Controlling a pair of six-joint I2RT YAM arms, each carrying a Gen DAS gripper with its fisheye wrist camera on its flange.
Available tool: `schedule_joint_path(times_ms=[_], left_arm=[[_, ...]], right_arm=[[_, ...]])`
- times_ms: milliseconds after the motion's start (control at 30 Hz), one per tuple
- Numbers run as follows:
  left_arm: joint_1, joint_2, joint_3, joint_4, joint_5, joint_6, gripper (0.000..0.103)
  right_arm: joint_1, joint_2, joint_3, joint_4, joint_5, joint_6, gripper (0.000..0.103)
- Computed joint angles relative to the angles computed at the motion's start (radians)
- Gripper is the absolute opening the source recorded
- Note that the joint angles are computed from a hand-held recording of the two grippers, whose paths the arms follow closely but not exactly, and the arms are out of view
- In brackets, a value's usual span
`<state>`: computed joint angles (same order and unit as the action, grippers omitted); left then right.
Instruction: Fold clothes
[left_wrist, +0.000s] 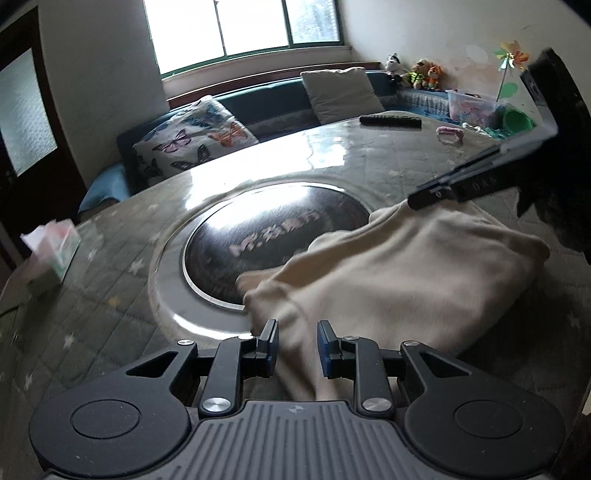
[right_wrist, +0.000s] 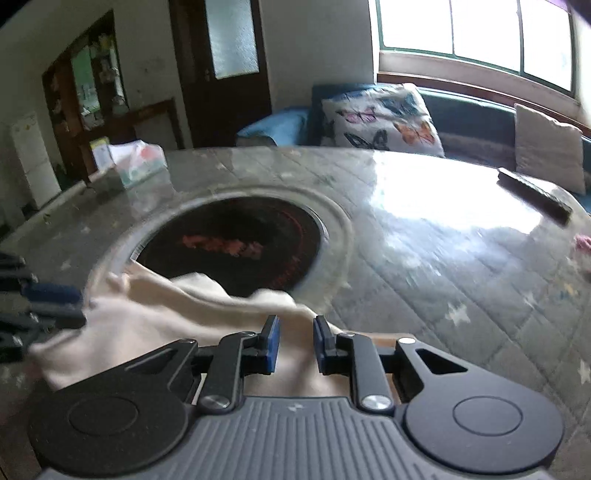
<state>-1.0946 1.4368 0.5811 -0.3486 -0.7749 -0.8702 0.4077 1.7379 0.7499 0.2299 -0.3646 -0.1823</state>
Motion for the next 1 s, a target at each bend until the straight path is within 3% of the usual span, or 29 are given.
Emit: schedule_joint_path(times_ms=[200,433,667,1000], left_arm=[[0.001,0.010,-0.031,-0.012,0.019,-0.077,0.026],[-0.015,-0.058,-0.055,-0.061,-0.006,-0.141,0.026],[0.007,-0.162,-0.056,-0.175,-0.046,-0.243,0.037],[0.036,-0.246,-0.087,-0.172,-0.042,-0.307,0.048]], right_arm=[[0.061,0.086,0.075,-0.016,0.078,0.010,0.019],[0.096,-0.097,-0.044,-0.019,0.047,-0.041,0.020],[0.263,-0.203,-0.142,-0.054,0.001,-0.134,0.020],[0.487,-0.106,-0.178,0.084,0.146,-0.170,0.019]])
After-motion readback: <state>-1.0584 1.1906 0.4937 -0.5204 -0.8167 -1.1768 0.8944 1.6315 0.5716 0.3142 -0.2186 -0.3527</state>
